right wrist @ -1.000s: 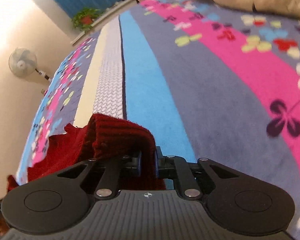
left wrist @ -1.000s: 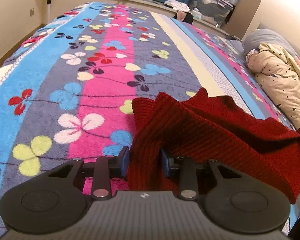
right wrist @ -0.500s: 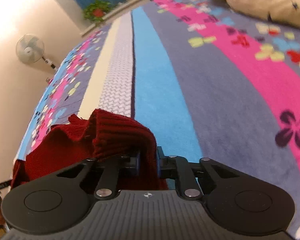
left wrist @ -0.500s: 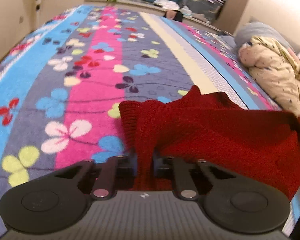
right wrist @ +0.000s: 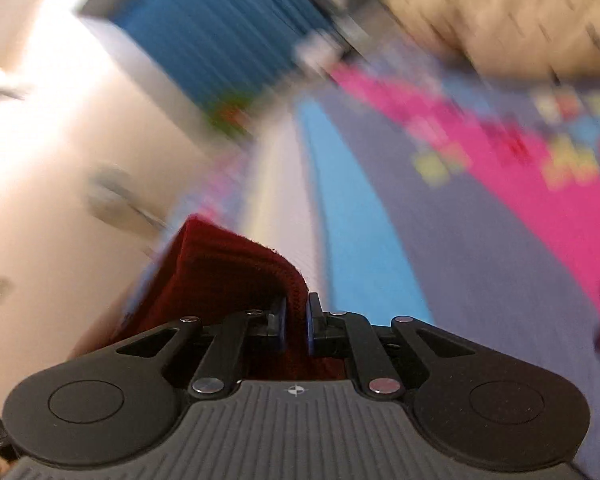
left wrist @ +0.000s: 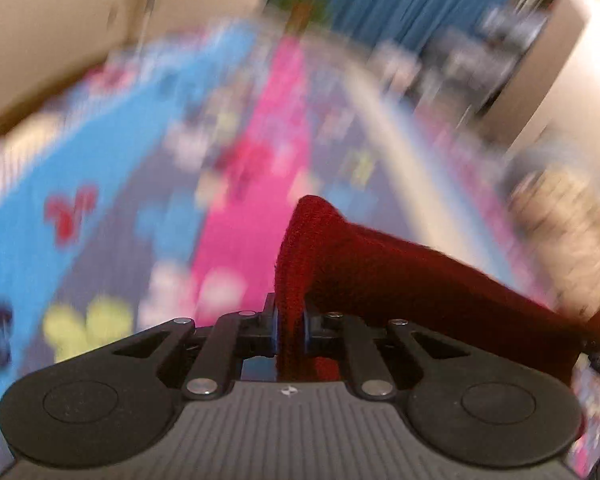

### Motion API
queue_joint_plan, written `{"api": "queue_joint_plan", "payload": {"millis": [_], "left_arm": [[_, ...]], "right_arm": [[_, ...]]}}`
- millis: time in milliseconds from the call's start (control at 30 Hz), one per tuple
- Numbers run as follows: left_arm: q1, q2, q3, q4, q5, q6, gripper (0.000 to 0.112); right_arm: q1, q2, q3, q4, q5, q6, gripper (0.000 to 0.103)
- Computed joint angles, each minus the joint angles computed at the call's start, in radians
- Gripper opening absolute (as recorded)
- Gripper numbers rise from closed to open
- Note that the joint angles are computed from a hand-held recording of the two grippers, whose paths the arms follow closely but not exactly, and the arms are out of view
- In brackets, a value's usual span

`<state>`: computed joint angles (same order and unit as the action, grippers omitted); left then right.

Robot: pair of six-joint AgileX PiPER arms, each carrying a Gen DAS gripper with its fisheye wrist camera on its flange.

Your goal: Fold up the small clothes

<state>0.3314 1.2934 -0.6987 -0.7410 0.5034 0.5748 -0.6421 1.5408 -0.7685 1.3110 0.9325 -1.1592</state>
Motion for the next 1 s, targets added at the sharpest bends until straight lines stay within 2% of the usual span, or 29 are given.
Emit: {"api": "queue_joint_plan", "payload": {"millis": [67, 133, 200, 233, 267, 300, 333, 367, 500, 533, 600, 633, 700, 733, 833, 1000], "left_arm": [[-0.035, 0.019, -0.002, 0.080, -0.025, -0.101, 0.012], [-0.017, 0.015, -0.003, 0.011, -0.003, -0.043, 0.014], [0.016, 0.022, -0.008, -0.039, 0.039, 0.014, 0.017], [0.028, 0.026, -0.008, -0.054, 0.054, 0.027, 0.028], [0.039, 0.027, -0.005, -0.073, 0.066, 0.042, 0.039], [0.058, 0.029, -0.008, -0.090, 0.087, 0.065, 0.043], [0.065, 0.042, -0.014, -0.100, 0.095, 0.081, 0.045], [0.064, 0.045, -0.017, -0.099, 0.099, 0.086, 0.046], [-0.007, 0.042, -0.011, -0.021, 0.043, 0.022, 0.045], [-0.026, 0.040, -0.007, 0.000, 0.021, 0.005, 0.043], [-0.049, 0.029, 0.002, 0.027, -0.009, -0.008, 0.031], [-0.057, 0.025, 0.004, 0.043, -0.019, -0.020, 0.018], [-0.066, 0.017, 0.008, 0.077, -0.043, -0.046, 0.013], [-0.065, 0.014, 0.009, 0.078, -0.045, -0.046, 0.013], [-0.059, -0.008, 0.012, 0.066, -0.048, -0.028, 0.012], [-0.023, -0.053, 0.018, -0.060, -0.035, 0.104, 0.011]], "right_arm": [[0.104, 0.046, -0.029, -0.145, -0.124, 0.175, 0.009], [0.128, 0.065, -0.031, -0.159, -0.146, 0.234, 0.010], [0.143, 0.047, -0.028, -0.143, -0.172, 0.208, 0.011], [0.153, 0.037, -0.029, -0.150, -0.186, 0.203, 0.015], [0.159, 0.026, -0.030, -0.163, -0.198, 0.213, 0.028], [0.158, 0.017, -0.029, -0.171, -0.201, 0.228, 0.035], [0.151, 0.017, -0.033, -0.176, -0.191, 0.240, 0.049], [0.138, 0.023, -0.037, -0.172, -0.164, 0.232, 0.054], [0.123, 0.009, -0.027, -0.186, -0.125, 0.217, 0.053], [0.116, 0.003, -0.024, -0.173, -0.117, 0.203, 0.052], [0.110, -0.007, -0.015, -0.151, -0.101, 0.172, 0.046], [0.108, -0.010, -0.014, -0.147, -0.087, 0.157, 0.034], [0.128, -0.035, -0.005, -0.162, -0.108, 0.140, 0.017], [0.140, -0.046, -0.001, -0.175, -0.124, 0.132, 0.001], [0.137, -0.082, 0.022, -0.130, -0.148, 0.080, 0.000], [0.072, -0.136, 0.062, 0.022, -0.142, -0.034, 0.000]]}}
